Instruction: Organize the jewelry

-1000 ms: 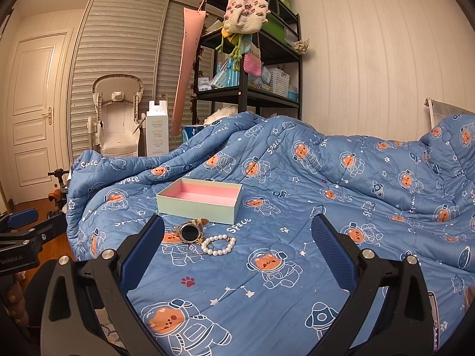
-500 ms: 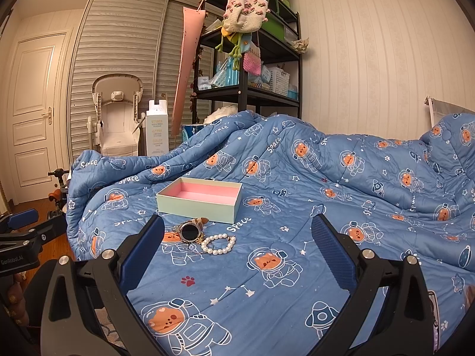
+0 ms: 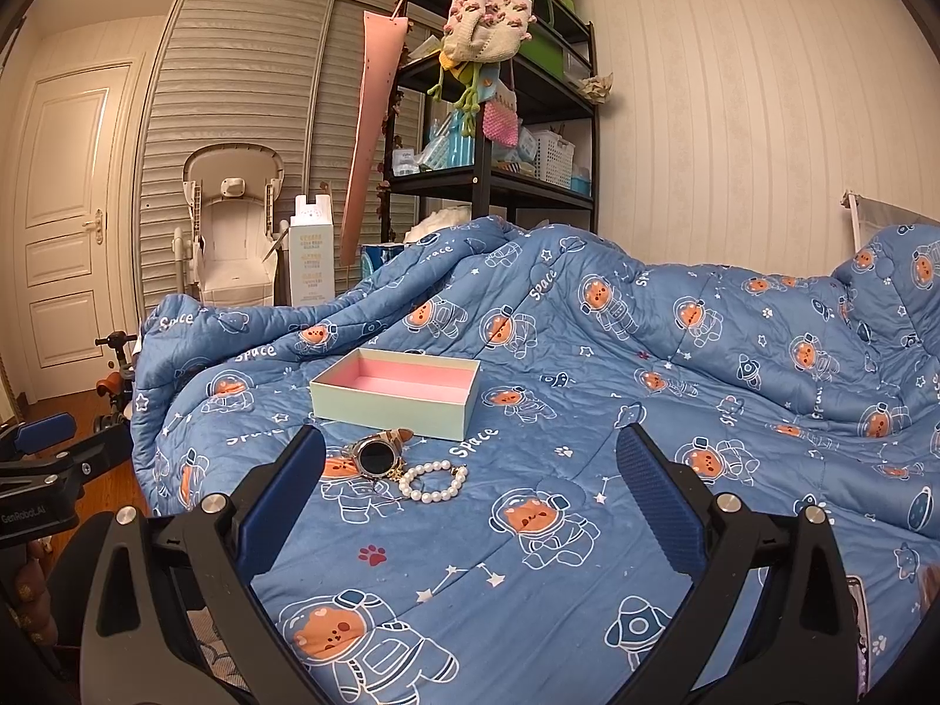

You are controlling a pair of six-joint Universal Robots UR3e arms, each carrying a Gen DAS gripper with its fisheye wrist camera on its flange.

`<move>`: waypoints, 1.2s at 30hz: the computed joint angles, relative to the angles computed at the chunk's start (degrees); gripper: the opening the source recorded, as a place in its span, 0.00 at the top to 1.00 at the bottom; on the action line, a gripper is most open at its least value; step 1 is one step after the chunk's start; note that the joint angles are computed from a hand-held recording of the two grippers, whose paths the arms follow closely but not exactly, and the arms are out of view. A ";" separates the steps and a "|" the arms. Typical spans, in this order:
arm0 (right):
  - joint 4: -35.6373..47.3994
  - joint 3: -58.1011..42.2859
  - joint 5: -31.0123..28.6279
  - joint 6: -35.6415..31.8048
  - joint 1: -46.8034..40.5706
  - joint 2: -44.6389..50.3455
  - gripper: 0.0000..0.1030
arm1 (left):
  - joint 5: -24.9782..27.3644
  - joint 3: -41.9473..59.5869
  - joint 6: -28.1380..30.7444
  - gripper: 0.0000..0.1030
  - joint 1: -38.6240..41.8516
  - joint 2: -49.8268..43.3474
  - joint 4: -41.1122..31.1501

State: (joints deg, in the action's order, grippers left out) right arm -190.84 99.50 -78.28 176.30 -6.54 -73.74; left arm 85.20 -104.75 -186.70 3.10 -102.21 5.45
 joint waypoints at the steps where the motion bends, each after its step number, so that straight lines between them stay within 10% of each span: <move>1: 0.00 0.00 0.00 0.00 0.00 0.00 0.05 | 0.07 -0.08 -0.05 0.07 -0.06 0.06 -0.01; 36: -0.40 0.43 -0.66 -0.03 0.62 0.51 0.05 | -0.16 0.10 0.02 0.07 0.08 0.00 -0.22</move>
